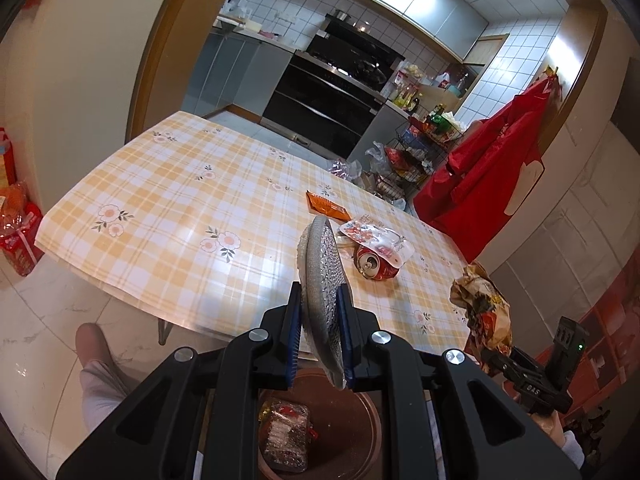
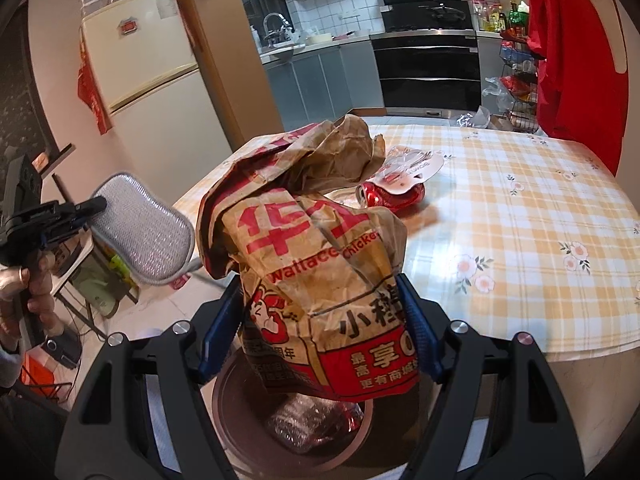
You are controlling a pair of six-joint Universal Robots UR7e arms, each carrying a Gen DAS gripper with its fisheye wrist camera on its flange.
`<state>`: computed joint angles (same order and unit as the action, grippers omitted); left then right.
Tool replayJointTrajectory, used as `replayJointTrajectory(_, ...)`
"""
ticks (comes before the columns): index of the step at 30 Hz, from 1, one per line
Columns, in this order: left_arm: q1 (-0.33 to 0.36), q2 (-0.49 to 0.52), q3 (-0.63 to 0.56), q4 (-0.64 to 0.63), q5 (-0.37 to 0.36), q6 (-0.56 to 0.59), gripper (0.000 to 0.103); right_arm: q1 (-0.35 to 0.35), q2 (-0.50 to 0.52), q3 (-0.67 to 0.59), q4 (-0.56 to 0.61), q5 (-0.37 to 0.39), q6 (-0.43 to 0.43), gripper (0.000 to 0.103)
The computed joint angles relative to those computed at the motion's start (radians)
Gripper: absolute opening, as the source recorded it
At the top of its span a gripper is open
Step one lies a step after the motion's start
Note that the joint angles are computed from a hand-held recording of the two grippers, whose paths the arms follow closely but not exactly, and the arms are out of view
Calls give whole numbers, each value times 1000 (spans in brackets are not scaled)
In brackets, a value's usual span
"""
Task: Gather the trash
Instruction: 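Lower the paper bag into the bin with the right tool while the left tool drops the sponge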
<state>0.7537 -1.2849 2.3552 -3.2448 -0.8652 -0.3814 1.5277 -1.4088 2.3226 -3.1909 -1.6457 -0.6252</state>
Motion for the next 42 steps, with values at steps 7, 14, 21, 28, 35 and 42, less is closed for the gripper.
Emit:
replayJointTrajectory(7, -29, -8, 38, -35, 21, -38, 17, -2, -13, 28, 53, -8, -26, 74)
replayJointTrajectory(14, -28, 12, 40, -43, 10, -37, 17, -2, 17, 20, 96, -9, -27, 74)
replayJointTrajectory(21, -24, 24, 40, -57, 6, -27, 17, -10, 22, 17, 144, 23, -23, 74)
replayJointTrajectory(28, -14, 31, 43, -75, 6, -18, 17, -4, 51, 1, 199, 28, -34, 79)
replayJointTrajectory(35, -1, 40, 43, -76, -13, -6, 17, 22, 68, 5, 173, 3, -77, 93)
replayJointTrajectory(42, -5, 54, 37, -63, -24, -4, 17, 30, 59, 7, 4, -50, -68, 97)
